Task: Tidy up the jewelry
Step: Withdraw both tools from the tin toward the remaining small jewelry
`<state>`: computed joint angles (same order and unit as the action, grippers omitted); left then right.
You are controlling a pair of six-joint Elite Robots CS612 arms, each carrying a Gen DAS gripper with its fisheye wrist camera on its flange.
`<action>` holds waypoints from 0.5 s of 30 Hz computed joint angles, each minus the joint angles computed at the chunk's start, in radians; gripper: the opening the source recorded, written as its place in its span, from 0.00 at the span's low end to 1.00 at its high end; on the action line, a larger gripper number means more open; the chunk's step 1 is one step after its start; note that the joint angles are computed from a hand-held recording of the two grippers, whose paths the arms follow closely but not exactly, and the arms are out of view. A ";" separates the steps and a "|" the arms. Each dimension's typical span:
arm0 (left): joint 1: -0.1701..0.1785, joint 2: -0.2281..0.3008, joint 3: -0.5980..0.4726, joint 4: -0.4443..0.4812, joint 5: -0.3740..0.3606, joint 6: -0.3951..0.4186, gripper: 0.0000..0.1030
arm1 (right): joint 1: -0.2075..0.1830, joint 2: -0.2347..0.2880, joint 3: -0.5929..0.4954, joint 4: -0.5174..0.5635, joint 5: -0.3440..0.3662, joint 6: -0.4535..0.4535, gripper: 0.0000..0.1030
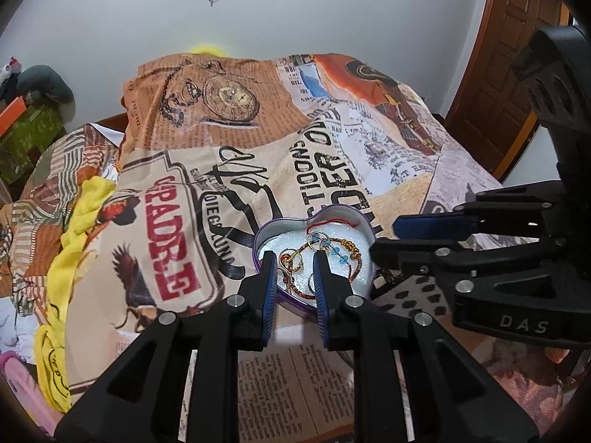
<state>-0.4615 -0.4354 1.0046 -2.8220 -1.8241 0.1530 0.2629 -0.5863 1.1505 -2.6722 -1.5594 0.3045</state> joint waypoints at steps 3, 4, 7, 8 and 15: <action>0.001 -0.018 0.026 -0.030 0.004 -0.002 0.21 | 0.010 -0.016 0.020 -0.021 -0.046 -0.023 0.23; 0.001 -0.024 0.035 -0.039 0.003 -0.004 0.21 | 0.013 -0.022 0.028 -0.030 -0.058 -0.027 0.23; 0.001 -0.046 0.067 -0.068 0.001 -0.005 0.21 | 0.019 -0.043 0.060 -0.065 -0.089 -0.035 0.23; 0.001 -0.055 0.081 -0.081 0.001 -0.003 0.21 | 0.021 -0.047 0.065 -0.071 -0.095 -0.035 0.23; -0.006 -0.112 0.177 -0.158 0.002 0.029 0.23 | 0.033 -0.095 0.143 -0.151 -0.144 -0.041 0.24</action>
<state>-0.4680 -0.5477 1.1814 -2.9799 -1.8217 0.1822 0.2960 -0.6816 1.2931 -2.8236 -1.7038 0.2640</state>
